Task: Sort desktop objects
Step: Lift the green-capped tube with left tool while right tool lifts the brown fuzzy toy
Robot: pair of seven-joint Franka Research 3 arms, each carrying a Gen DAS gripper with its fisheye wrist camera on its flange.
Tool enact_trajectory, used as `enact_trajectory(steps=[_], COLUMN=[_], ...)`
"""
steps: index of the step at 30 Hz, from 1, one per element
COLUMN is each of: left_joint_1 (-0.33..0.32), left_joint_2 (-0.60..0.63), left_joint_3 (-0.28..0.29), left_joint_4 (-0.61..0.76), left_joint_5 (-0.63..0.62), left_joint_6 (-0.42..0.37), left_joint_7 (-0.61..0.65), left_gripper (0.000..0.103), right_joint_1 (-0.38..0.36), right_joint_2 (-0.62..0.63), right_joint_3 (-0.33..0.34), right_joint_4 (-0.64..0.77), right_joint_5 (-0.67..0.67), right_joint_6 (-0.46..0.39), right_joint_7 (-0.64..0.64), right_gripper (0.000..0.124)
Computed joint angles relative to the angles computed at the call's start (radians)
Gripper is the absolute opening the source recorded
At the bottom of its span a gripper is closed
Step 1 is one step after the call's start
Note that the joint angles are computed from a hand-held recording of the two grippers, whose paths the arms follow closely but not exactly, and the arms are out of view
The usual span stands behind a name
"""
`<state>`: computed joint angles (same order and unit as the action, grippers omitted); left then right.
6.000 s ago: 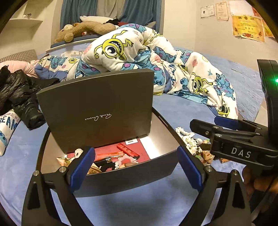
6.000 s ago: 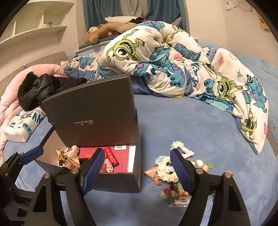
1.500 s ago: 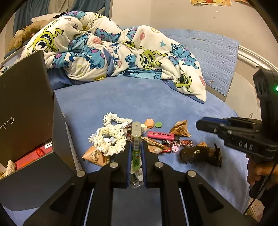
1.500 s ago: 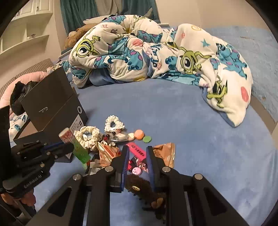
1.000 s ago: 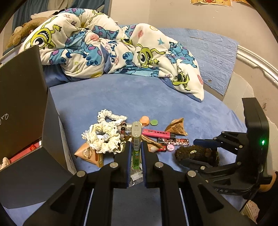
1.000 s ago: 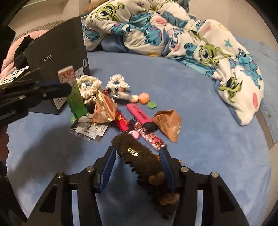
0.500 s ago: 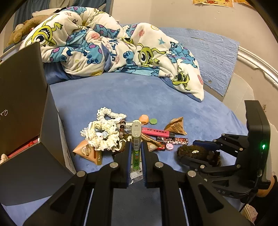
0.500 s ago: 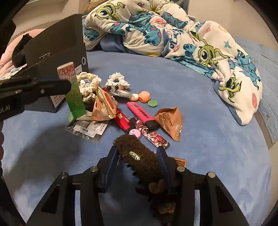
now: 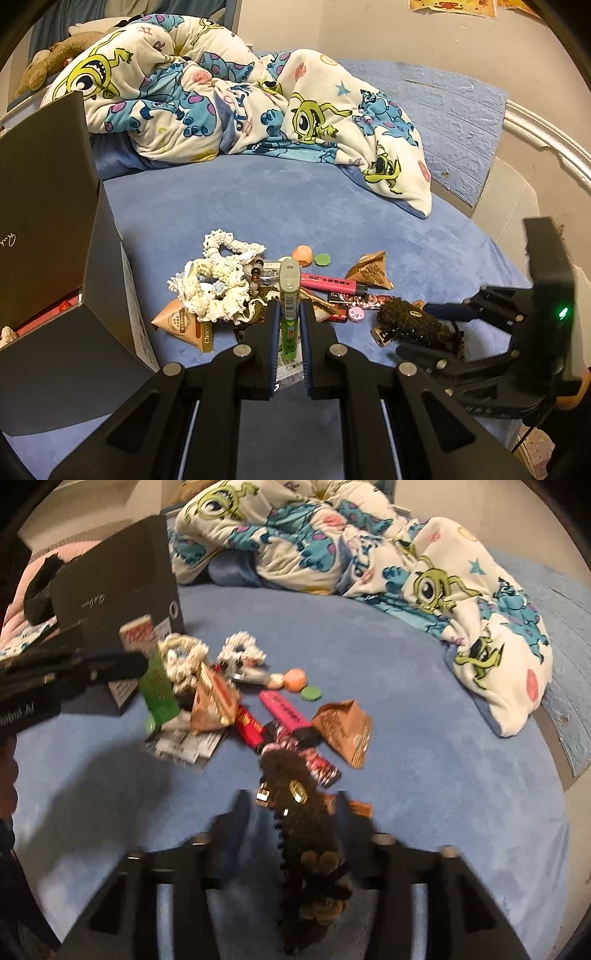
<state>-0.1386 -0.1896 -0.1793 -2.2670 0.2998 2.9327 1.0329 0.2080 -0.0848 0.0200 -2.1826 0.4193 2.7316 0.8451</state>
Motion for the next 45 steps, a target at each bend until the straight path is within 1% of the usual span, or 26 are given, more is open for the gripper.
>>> enact_trajectory(steps=[2, 4, 5, 6, 7, 8, 9, 11, 12, 14, 18, 25, 26, 29, 33, 39, 41, 45], left_joint_1=[-0.003, -0.003, -0.002, -0.002, -0.003, -0.006, -0.005, -0.001, -0.002, 0.0, -0.001, 0.003, -0.007, -0.001, 0.002, 0.006, 0.018, 0.019], left_joint_2=[0.002, 0.003, 0.004, 0.004, 0.003, 0.003, 0.002, 0.0, 0.001, -0.002, -0.008, -0.031, -0.036, -0.054, -0.081, -0.132, -0.152, -0.19], left_joint_3=[0.001, 0.001, 0.001, 0.002, 0.004, 0.006, 0.006, 0.001, 0.001, -0.002, -0.001, -0.004, 0.005, 0.005, 0.008, 0.022, 0.022, 0.04], left_joint_4=[0.001, 0.002, 0.002, 0.001, -0.001, -0.003, -0.005, -0.006, -0.006, -0.007, -0.005, 0.0, 0.0, -0.002, -0.005, -0.014, -0.019, -0.03], left_joint_5=[-0.004, -0.004, -0.004, -0.006, -0.011, -0.018, -0.019, -0.011, -0.011, -0.006, -0.005, 0.006, -0.006, -0.007, -0.008, -0.017, -0.011, -0.023], left_joint_6=[0.0, -0.001, -0.002, 0.0, 0.003, 0.006, 0.008, 0.008, 0.008, 0.011, 0.015, 0.008, 0.006, -0.002, -0.016, -0.038, -0.047, -0.056], left_joint_7=[0.004, 0.005, 0.004, 0.003, 0.003, 0.006, 0.005, -0.003, -0.003, -0.007, -0.013, -0.021, -0.005, -0.007, 0.0, 0.019, 0.016, 0.042], left_gripper=[0.011, 0.011, 0.011, 0.011, 0.011, 0.011, 0.011, 0.011, 0.011, 0.011, 0.011, 0.011, 0.011, 0.011, 0.011, 0.011, 0.011, 0.011], right_joint_1=[-0.007, -0.016, -0.018, -0.014, -0.015, -0.019, -0.023, -0.026, -0.027, -0.028, -0.025, -0.022, -0.021, -0.013, -0.004, 0.013, 0.022, 0.041], right_joint_2=[0.011, 0.022, 0.028, 0.031, 0.033, 0.034, 0.034, 0.033, 0.031, 0.027, 0.012, -0.011, -0.013, -0.024, -0.037, -0.042, -0.042, -0.04], right_joint_3=[0.006, 0.012, 0.01, 0.002, -0.002, -0.004, -0.006, -0.012, -0.011, -0.01, -0.017, -0.015, -0.014, -0.013, -0.005, 0.018, 0.024, 0.033], right_joint_4=[-0.002, -0.014, -0.014, -0.008, -0.005, -0.005, -0.004, 0.003, 0.001, -0.001, 0.009, 0.02, 0.023, 0.031, 0.043, 0.081, 0.09, 0.108], right_joint_5=[-0.061, -0.136, -0.146, -0.086, -0.062, -0.056, -0.058, -0.02, -0.018, -0.015, 0.065, 0.092, 0.091, 0.102, 0.087, 0.02, 0.006, 0.003], right_joint_6=[-0.013, 0.007, 0.011, 0.002, 0.0, 0.006, 0.008, -0.014, -0.012, -0.012, -0.032, -0.03, -0.035, -0.04, -0.037, -0.034, -0.036, -0.048], right_joint_7=[0.035, 0.093, 0.109, 0.083, 0.08, 0.091, 0.104, 0.089, 0.089, 0.092, 0.054, 0.063, 0.069, 0.071, 0.094, 0.18, 0.202, 0.243], right_gripper=[0.054, 0.054, 0.054, 0.053, 0.049, 0.038, 0.036, 0.035, 0.034, 0.034, 0.032, 0.032, 0.032, 0.032, 0.032, 0.032, 0.032, 0.032])
